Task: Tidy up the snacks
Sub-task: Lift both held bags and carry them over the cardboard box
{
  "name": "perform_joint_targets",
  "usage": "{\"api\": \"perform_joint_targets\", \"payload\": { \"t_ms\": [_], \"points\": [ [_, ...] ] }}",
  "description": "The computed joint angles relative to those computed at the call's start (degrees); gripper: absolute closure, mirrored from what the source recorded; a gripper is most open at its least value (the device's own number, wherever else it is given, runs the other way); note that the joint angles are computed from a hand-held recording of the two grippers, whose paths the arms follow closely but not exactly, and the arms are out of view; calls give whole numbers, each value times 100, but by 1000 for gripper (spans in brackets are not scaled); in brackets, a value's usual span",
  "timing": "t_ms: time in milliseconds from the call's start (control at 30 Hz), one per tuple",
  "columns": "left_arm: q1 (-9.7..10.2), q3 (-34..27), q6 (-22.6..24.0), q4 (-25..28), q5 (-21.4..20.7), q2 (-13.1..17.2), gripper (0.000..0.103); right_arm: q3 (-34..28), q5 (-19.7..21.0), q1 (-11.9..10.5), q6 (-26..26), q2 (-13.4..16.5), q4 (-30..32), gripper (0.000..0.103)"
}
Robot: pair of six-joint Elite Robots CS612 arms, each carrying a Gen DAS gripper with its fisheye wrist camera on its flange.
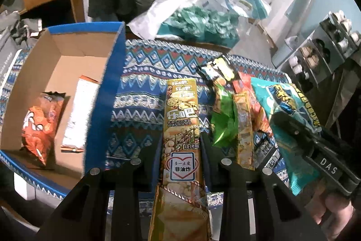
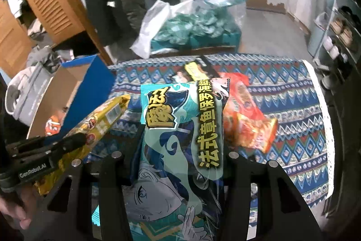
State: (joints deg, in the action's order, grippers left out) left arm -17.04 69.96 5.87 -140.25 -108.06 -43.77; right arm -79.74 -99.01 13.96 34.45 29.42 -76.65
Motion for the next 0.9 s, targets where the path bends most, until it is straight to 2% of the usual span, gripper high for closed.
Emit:
{"api": "perform_joint_targets", "payload": {
  "t_ms": [600, 900],
  "points": [
    [458, -224, -499, -523, -259, 78, 72, 1454, 310, 262, -558, -700, -1001, 54],
    [657, -445, -806, -670, -95, 231, 72, 2506, 458, 392, -835, -1186, -1592, 54]
  ]
}}
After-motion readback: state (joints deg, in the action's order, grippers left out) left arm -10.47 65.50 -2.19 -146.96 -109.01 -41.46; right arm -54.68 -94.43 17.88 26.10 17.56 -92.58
